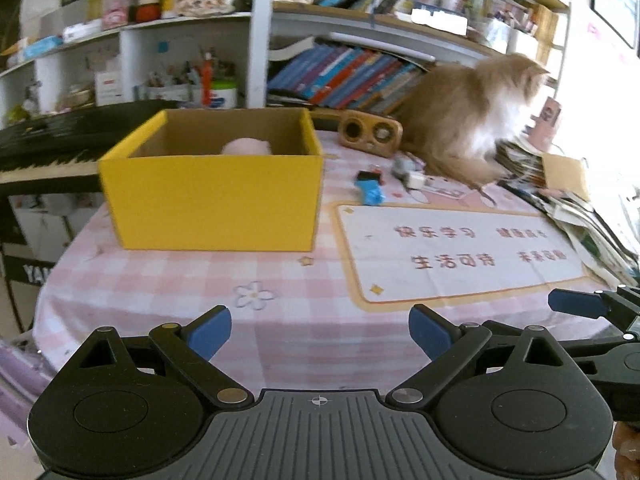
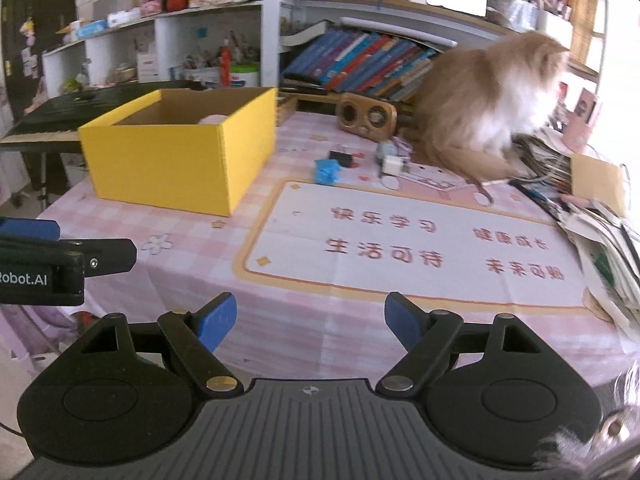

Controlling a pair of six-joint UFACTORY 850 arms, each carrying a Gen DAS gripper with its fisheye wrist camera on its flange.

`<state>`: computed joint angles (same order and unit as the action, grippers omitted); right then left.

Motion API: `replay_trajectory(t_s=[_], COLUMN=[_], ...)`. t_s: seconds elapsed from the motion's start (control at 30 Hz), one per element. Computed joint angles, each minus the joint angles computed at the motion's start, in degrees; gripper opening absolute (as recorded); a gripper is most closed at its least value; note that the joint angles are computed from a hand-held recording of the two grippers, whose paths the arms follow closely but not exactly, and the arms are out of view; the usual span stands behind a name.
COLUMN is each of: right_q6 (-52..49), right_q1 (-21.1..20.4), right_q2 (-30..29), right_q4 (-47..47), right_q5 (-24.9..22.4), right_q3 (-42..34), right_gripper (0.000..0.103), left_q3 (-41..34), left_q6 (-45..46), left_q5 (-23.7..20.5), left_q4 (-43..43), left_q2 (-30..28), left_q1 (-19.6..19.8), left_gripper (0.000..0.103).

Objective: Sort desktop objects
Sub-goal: 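Reach the left tool to the blue packet while the right tool reaches the white charger plug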

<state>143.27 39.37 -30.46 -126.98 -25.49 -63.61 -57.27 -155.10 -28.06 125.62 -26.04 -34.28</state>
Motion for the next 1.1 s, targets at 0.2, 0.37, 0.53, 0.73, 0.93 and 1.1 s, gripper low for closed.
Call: replay_trajectory(t_s=[0.2,0.37,0.53,0.73,0.93,1.1], right_q6=[-2.7,-4.6,-5.9,-6.3,-6.3,-7.1], right_q1=[-1.1,-2.3,-3.8,-5.9,-8.5,-10.9], right_q2=[0.3,0.2,-0.2,-1.5,-3.6,-6.0], right_q4=[4.7,7.2,8.5,8.5,6.0,4.2], right_q5=[-0.8,-1.0,-0.6,0.5,3.4,6.6], right_q3=[0.4,0.1,-0.6,-2.3,-5.6,-9.5], right_gripper=[0.08,0.08,0.08,0.08,0.08,0.08], left_q3=[-3.3,-6.8,-10.4,-14.8,-20.1,-25.9], left_q6=[-1.9,-2.6,-2.7,-1.9,2.9,9.5], left_q5=[2.4,4.2,6.0,7.7,9.1,10.6], left_q4=[4.6,6.9,8.7,9.3,4.8,-2.1], left_q2=[-2.3,-4.6,-7.0,-10.0,-13.3,-16.9], left_q1=[0.3,0.5,0.7,0.9,1.2,1.4], left_gripper=[0.097,0.097,0.097,0.097,0.097,0.097])
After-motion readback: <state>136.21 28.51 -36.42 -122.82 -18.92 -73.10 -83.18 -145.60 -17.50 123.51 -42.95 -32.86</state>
